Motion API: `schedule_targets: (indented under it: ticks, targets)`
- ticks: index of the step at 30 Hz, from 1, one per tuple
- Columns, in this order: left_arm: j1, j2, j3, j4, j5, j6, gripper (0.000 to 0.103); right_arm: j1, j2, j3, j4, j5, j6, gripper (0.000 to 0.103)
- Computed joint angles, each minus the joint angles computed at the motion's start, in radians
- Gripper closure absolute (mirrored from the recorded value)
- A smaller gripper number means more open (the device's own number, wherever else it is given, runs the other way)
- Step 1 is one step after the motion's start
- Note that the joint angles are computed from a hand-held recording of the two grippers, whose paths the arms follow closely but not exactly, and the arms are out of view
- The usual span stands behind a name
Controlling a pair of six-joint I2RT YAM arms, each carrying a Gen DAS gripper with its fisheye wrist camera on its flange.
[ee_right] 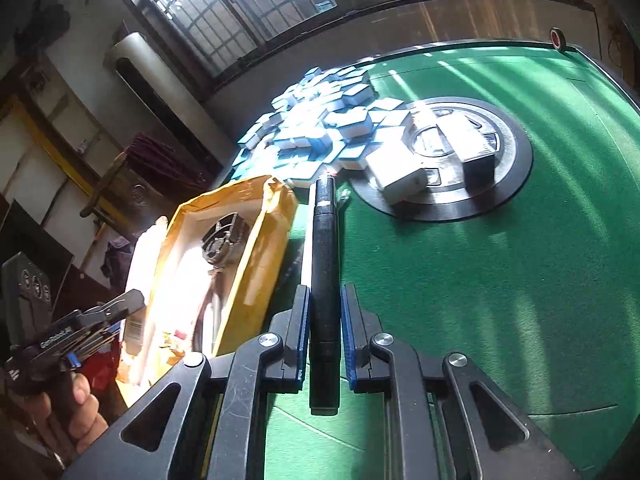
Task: Organize objects
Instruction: 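Carry the white-blue carton and black marker over the box and lower them in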
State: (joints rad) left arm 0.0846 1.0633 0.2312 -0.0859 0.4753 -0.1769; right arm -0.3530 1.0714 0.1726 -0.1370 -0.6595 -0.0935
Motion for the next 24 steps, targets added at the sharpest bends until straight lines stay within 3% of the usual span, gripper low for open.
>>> schedule_targets:
  ticks: [3,6,11,15,24]
  targets:
    - [0.053,0.050,0.009,0.020,0.015,0.033,0.078,0.180,-0.138,-0.022,-0.029,0.035,0.152,0.090]
    - [0.081,0.102,0.026,0.040,0.024,0.056,0.078,0.394,-0.170,-0.022,0.028,0.157,0.315,0.090]
    - [0.091,0.208,0.063,0.087,0.026,0.085,0.078,0.642,0.053,0.037,0.206,0.368,0.491,0.090]
    - [0.095,0.286,0.095,0.121,0.016,0.101,0.078,0.698,0.242,0.108,0.281,0.418,0.569,0.090]
    - [0.072,0.412,0.167,0.139,-0.037,0.132,0.078,0.806,0.420,0.201,0.274,0.576,0.672,0.090]
